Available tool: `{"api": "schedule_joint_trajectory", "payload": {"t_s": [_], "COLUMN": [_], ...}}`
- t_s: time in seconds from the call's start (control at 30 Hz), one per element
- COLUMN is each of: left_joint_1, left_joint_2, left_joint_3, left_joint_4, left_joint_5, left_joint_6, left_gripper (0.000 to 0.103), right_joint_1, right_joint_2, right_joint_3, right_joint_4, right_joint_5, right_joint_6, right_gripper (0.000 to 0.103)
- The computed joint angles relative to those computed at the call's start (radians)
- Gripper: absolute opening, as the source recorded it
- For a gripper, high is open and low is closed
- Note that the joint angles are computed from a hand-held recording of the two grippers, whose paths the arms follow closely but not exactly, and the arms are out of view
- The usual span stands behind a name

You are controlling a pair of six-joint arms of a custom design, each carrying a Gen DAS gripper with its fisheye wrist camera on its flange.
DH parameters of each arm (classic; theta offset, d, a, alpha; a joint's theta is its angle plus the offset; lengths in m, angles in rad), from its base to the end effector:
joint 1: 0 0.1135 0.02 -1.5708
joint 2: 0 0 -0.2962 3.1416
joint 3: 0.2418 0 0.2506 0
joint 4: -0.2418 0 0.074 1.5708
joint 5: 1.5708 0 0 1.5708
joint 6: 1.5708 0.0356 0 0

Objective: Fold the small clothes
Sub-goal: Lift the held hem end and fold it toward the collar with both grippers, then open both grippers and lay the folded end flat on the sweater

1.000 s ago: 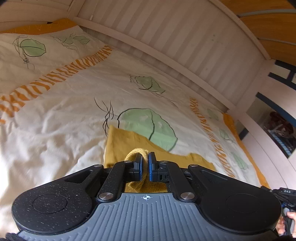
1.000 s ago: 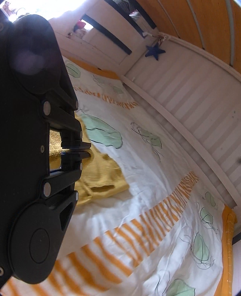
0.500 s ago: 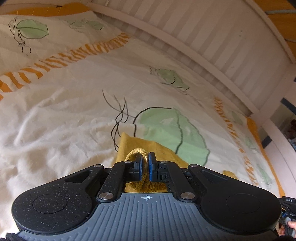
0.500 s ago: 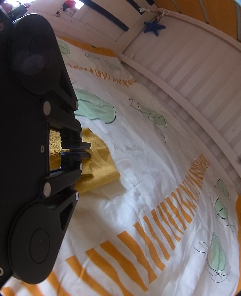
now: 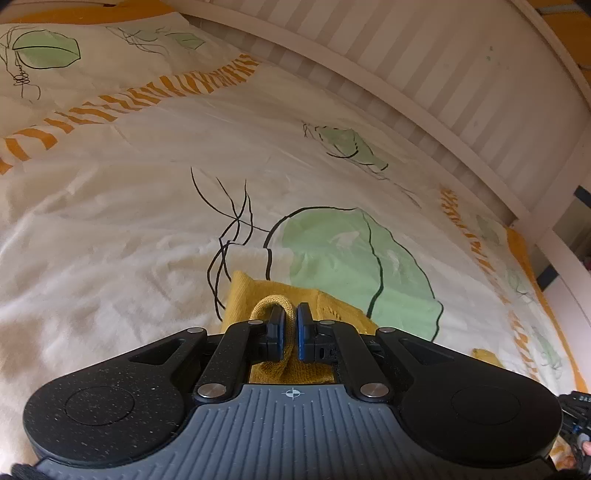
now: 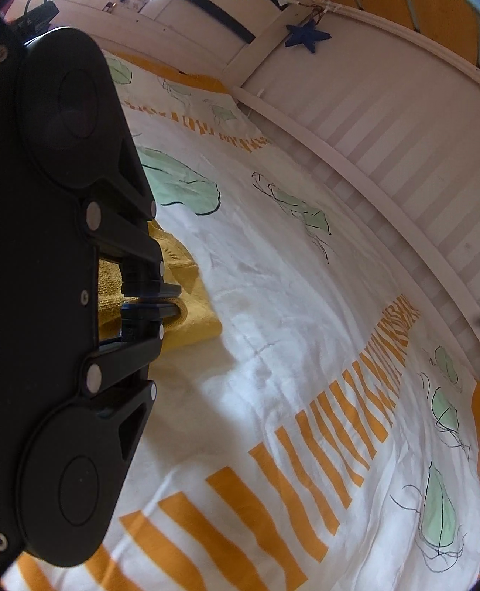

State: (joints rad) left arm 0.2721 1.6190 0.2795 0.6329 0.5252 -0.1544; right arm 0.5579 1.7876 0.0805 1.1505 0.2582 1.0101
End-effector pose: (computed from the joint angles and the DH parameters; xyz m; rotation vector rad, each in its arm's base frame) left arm 0.2246 0.0441 0.1182 -0.1991 2.2084 -0.5308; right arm 0.1763 0.0993 0.0963 0.6397 2.0819 0.6525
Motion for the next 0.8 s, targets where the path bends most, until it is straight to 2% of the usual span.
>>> {"api": "schedule_joint_trajectory", "payload": {"t_s": [0.1,0.17,0.23,0.27,0.3,0.33,0.37,0.43,0.57,0.67,0.8], "left_joint_1": [-0.012,-0.022,-0.025,-0.031,-0.045,-0.062,-0.076,-0.108,-0.173,-0.227,-0.28], "left_joint_2": [0.026,0.027,0.003,-0.02,-0.058,-0.081,-0.119,-0.205,-0.318,-0.343,-0.315], "left_joint_3": [0.011,0.021,0.019,0.006,-0.021,-0.044,-0.067,-0.088,-0.084,-0.061,-0.049], "left_joint_4": [0.001,-0.018,-0.031,-0.021,0.009,0.048,0.068,0.033,-0.147,-0.288,-0.371], "left_joint_5": [-0.015,-0.028,-0.033,-0.048,-0.087,-0.122,-0.154,-0.192,-0.181,-0.177,-0.174], "left_joint_6": [0.015,0.019,0.017,0.013,0.012,0.019,0.039,0.092,0.205,0.308,0.418], "left_gripper": [0.008,0.018,0.036,0.042,0.053,0.058,0.059,0.061,0.061,0.061,0.061], "right_joint_1": [-0.022,-0.024,-0.011,0.003,0.021,0.046,0.072,0.123,0.218,0.291,0.372], "right_joint_2": [0.04,0.049,0.026,0.003,-0.028,-0.06,-0.09,-0.151,-0.215,-0.221,-0.19], "right_joint_3": [0.014,0.021,0.026,0.029,0.034,0.038,0.041,0.064,0.13,0.193,0.26], "right_joint_4": [0.012,0.003,-0.036,-0.067,-0.109,-0.147,-0.177,-0.266,-0.418,-0.529,-0.635], "right_joint_5": [-0.02,-0.019,0.016,0.047,0.088,0.137,0.178,0.246,0.293,0.309,0.303], "right_joint_6": [-0.02,-0.037,-0.041,-0.042,-0.046,-0.054,-0.069,-0.117,-0.214,-0.275,-0.344], "right_gripper": [0.01,0.017,0.018,0.023,0.03,0.051,0.064,0.065,0.065,0.065,0.065]}}
